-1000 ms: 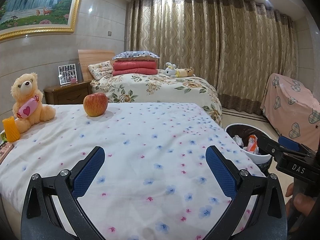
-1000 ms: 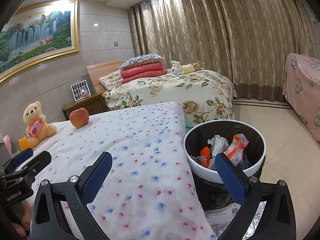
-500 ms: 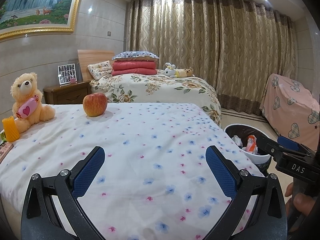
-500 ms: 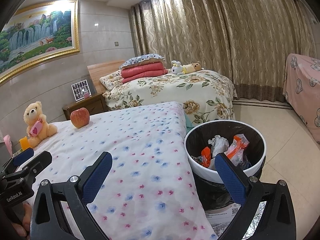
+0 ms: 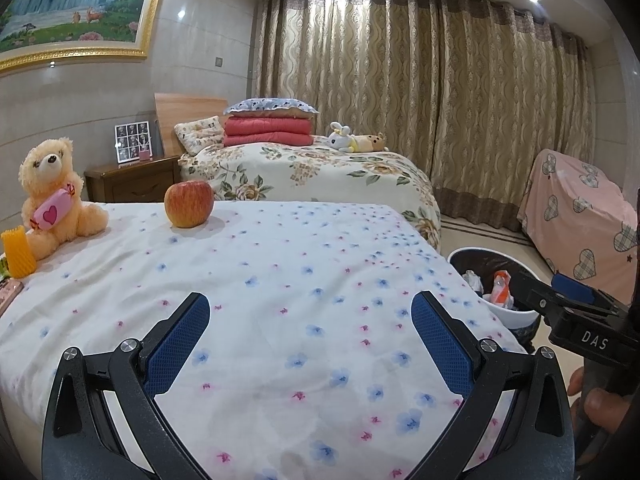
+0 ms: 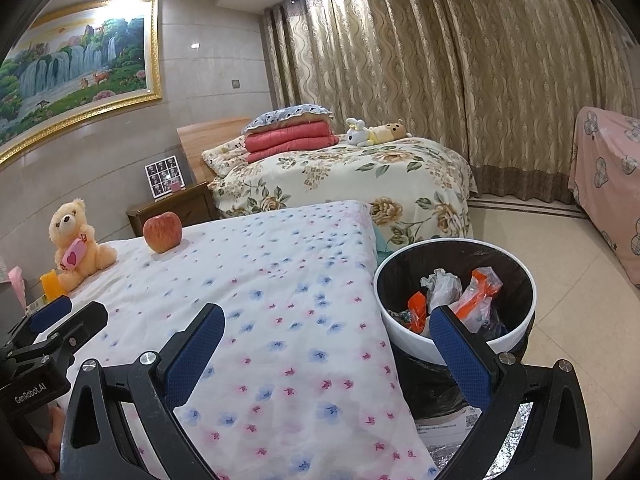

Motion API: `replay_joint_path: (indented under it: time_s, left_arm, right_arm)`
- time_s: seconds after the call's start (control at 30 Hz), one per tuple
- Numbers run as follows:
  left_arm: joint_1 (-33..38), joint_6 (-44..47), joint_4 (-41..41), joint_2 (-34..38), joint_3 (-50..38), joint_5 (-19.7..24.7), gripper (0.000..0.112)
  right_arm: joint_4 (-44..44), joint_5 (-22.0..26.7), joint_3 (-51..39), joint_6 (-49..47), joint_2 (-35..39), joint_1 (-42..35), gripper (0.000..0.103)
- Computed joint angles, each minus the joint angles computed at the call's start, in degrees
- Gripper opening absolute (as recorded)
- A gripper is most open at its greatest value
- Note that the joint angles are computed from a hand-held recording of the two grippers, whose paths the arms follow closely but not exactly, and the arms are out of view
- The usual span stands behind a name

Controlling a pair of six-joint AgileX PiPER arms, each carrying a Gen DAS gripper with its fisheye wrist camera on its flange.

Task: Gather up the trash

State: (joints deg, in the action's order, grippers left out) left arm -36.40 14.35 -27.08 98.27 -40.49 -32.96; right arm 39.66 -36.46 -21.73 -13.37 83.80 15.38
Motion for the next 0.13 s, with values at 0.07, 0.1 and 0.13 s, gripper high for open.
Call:
replay_joint_path:
  time_s: [0.07, 0.1, 0.13]
  left_arm:
    - [0.3, -0.6, 0.5, 0.2, -0.2, 0.5, 0.103]
    - [0.8, -1.3, 1.3, 0.3, -0.4, 0.9, 0.103]
    - [1.1, -1.9, 1.8, 0.3, -0.5, 1.3, 0.103]
  right_arm:
    - [0.0, 0.5, -0.3, -0.1, 0.2, 0.0, 0.103]
    - [0.0, 0.7, -0.5, -0.3, 0.3, 0.0, 0.103]
    - [0.2, 1.1, -0.7, -0.5, 0.4, -0.1, 0.103]
